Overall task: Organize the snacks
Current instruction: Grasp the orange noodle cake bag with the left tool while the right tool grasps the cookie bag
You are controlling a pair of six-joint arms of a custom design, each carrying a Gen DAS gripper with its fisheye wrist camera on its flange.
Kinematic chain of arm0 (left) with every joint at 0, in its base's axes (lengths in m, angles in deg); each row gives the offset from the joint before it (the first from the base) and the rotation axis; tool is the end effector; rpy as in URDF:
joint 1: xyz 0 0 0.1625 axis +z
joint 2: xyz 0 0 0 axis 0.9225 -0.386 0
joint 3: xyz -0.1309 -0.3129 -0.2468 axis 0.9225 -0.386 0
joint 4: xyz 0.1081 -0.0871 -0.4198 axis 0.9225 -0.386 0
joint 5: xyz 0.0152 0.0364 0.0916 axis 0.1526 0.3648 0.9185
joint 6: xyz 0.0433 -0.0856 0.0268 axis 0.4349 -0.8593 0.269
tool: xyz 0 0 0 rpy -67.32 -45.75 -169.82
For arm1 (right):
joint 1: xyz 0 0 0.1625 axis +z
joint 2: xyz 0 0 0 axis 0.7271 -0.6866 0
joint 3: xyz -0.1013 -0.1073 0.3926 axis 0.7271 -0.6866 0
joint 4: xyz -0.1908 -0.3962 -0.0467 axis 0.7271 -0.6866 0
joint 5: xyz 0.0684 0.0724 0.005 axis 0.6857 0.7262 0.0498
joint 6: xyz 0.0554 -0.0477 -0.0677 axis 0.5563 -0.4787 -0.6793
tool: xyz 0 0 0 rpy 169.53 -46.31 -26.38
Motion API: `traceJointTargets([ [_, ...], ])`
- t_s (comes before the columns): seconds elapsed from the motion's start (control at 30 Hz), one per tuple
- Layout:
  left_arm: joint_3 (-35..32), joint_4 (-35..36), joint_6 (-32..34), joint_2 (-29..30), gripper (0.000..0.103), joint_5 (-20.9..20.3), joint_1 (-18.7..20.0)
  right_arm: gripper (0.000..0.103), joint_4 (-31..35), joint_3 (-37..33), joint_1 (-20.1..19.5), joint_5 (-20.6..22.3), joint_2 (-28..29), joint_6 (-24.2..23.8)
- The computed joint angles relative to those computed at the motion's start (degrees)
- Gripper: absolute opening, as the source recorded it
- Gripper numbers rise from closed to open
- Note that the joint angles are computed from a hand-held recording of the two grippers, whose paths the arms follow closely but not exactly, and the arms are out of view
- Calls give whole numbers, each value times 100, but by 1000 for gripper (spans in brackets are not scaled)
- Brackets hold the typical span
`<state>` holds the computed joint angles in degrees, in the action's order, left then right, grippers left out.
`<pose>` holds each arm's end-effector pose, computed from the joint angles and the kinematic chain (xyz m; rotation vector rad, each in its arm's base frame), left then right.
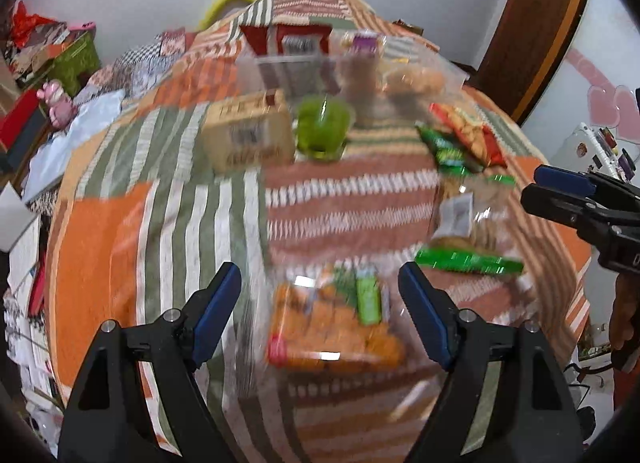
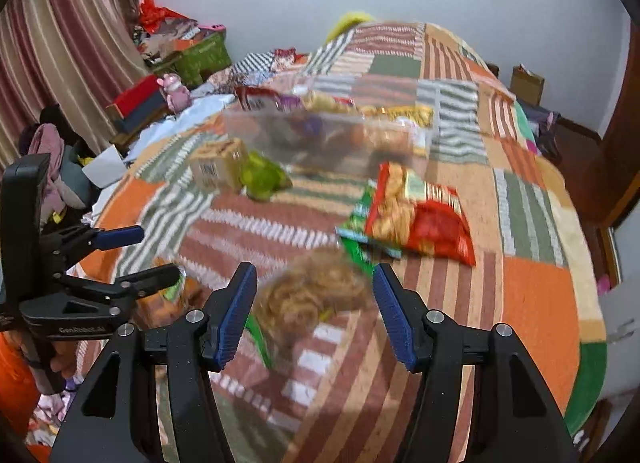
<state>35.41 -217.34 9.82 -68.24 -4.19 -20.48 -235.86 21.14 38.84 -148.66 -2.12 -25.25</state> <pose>-0.3453 -0.6619 -0.0126 0.4533 2.4330 -0.5786 0.0547 -0.6565 0.3558 0.6666 -2.5226 0.6057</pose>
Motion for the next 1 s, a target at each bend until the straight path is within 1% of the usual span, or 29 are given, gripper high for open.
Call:
traceJointTargets([
  [0.1,117,67,-205,-38,81,-134,47,57,115,34,-71,-4,-9,133],
  [0.13,152,37,-235,-38,83,-170,60,57,170,30,-90,-11,2,182],
  [0.17,201,-47,-269,-39,88,-193,71,57,210,34,-100,-11,6,212],
  [0.23,240,-151,-299,-33,90,-200,75,57,282,7,-106,-28,52,227],
  [0.37,175,-272,-263,74,91,-176,94,57,286,19,-107,-56,134,217],
  [0.53,84,-389,-244,185,93,-226,134,57,450,-86,-144,44,258,338],
  [0.63,102,-563,-129,212,93,-276,133,60,543,-161,-144,61,333,404],
  [0.8,72,-692,-46,262,93,-396,150,61,702,-262,-148,131,436,513],
  [0.9,60,-712,-75,257,94,-512,175,67,687,-297,-146,178,487,592],
  [0.97,52,-688,-91,251,97,-555,185,68,641,-326,-136,185,524,621],
  [1.0,6,-563,-179,249,99,-714,224,68,628,-351,-134,186,545,631],
])
